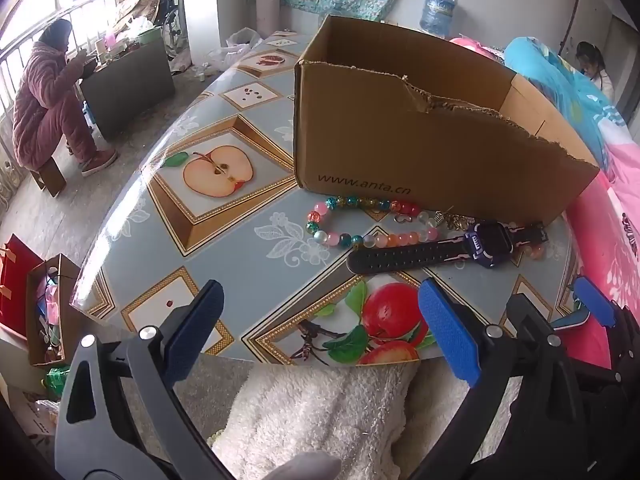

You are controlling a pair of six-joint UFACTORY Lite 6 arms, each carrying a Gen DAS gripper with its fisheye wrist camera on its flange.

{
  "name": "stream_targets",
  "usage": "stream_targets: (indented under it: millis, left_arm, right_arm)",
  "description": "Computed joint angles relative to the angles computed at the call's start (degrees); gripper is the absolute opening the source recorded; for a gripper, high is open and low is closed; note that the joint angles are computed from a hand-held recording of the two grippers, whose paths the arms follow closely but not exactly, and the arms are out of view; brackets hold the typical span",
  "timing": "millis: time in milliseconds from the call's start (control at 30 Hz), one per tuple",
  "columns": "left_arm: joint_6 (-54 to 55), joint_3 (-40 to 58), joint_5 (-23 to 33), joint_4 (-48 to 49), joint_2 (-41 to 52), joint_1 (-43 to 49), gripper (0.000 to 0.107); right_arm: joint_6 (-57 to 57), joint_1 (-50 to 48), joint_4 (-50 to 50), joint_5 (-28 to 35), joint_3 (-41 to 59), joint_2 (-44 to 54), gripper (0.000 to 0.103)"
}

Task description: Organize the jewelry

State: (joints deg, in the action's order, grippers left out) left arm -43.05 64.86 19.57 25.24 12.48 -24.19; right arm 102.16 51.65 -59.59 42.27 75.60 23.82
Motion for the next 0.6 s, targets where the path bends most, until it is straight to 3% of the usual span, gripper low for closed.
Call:
stream_targets:
  millis: [367, 600]
  left_arm:
    - [-3.4, -2.4, -1.8, 2.8, 0.0, -0.2, 0.094]
    - [1.0, -0.7, -0.1, -1.0, 0.4, 0.4, 0.094]
  right_arm:
    - [0.3, -0.7, -0.6, -0.5, -2.6, -2.2, 0.097]
    - [-0.2, -1.0, 0.4, 0.3, -2.1, -2.3, 0.097]
